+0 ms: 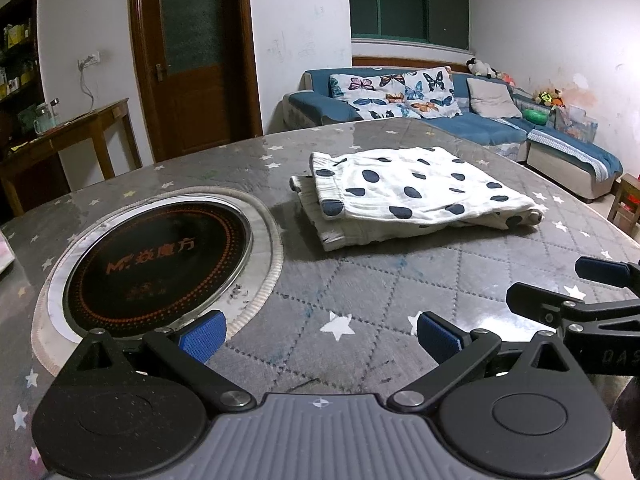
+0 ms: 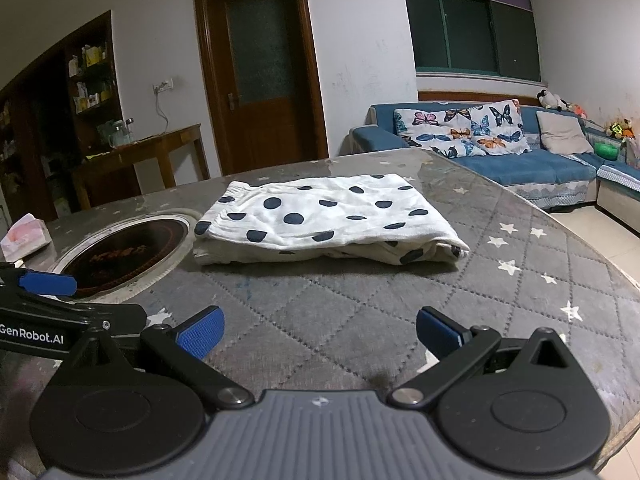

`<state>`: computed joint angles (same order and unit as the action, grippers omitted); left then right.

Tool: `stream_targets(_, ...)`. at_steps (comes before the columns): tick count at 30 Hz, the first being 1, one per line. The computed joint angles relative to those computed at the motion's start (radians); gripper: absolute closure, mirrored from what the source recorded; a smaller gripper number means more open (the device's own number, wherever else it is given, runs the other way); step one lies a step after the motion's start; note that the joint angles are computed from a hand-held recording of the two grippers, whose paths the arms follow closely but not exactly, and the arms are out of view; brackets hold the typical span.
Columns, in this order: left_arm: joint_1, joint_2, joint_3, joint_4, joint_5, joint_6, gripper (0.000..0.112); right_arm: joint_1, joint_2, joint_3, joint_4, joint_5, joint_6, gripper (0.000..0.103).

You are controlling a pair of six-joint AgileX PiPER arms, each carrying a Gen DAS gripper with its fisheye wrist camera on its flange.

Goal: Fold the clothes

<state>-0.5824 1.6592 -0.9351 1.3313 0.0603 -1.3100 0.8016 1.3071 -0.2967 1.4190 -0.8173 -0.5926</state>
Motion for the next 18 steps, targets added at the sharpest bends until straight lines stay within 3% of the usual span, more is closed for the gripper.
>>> stream_targets(3, 0.001, 0.000, -0.003, -0.002, -0.002, 0.002, 0.009, -0.012, 0.002, -0.004, -0.010, 0.008, -0.002, 0.000)
stream_targets(8, 0.001, 0.007, -0.015, -0.138, -0.001, 0.141, 0.009, -0.026, 0.003, -0.007, -0.025, 0.019, -0.002, 0.000)
stream_targets(15, -0.001, 0.016, -0.027, -0.159, 0.001, 0.161, 0.009, -0.051, 0.006, -0.012, -0.044, 0.037, -0.003, 0.000)
stream_targets(18, 0.003, 0.020, -0.034, -0.330, -0.004, 0.334, 0.009, -0.063, 0.007, -0.014, -0.052, 0.046, -0.004, 0.000)
